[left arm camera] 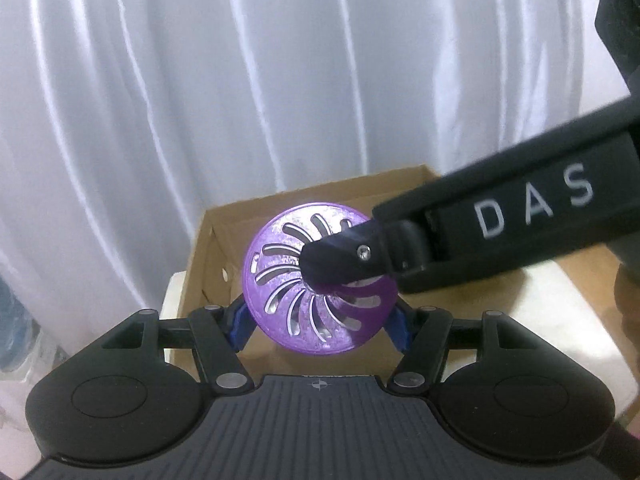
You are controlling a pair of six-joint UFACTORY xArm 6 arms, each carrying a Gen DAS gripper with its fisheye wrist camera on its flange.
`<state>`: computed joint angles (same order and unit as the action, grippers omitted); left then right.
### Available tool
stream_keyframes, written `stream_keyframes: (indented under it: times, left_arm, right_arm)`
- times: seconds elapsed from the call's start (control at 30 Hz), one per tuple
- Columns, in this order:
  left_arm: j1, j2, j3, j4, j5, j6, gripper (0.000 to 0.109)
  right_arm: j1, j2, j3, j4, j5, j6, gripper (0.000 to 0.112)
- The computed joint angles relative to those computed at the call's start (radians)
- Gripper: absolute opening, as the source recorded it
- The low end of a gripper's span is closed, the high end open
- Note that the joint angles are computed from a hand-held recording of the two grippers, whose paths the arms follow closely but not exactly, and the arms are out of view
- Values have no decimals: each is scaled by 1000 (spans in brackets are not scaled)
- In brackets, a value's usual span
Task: Organize objects
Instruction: 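Lift the purple jar with the right gripper and carry it over the box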
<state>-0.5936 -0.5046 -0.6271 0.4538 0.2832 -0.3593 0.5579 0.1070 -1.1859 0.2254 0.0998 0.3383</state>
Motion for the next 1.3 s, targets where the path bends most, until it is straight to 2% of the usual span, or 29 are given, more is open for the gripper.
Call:
stream_keyframes:
  times: [0.1, 0.13, 0.23, 0.43, 0.57, 0.7, 0.93, 1.03, 1.1, 1.3]
  left_arm:
    - [48, 195, -157, -225, 25, 227, 65]
    - [63, 258, -213, -250, 38, 262, 65]
    - [94, 433, -377, -272, 92, 322, 65]
    - [142, 737, -704, -365, 242, 403, 65]
    - [141, 845, -827, -277, 262, 381, 65]
    - [136, 917, -933, -288, 319, 406, 65]
    - [127, 999, -1043, -249, 368, 413, 65]
    - [125, 1050, -1114, -283, 420, 431, 66]
    - [126, 1077, -1146, -280, 421, 444, 68]
    - [138, 1169, -1260, -275, 435, 464, 70]
  right_arm:
    - [-53, 157, -219, 179, 154, -154, 47]
    - [-71, 210, -289, 235, 202, -194, 47]
    - [-130, 385, -518, 337, 348, -231, 47]
    - [-204, 715, -954, 337, 562, -170, 47]
    - [-231, 853, -1147, 355, 626, -139, 51]
    - [-248, 899, -1221, 352, 670, -115, 51]
    - [-260, 889, -1178, 412, 644, -131, 51]
    - [-265, 921, -1226, 364, 668, -79, 51]
    - [-264, 905, -1185, 383, 643, -100, 51]
    - [-270, 938, -1213, 428, 650, -115, 51]
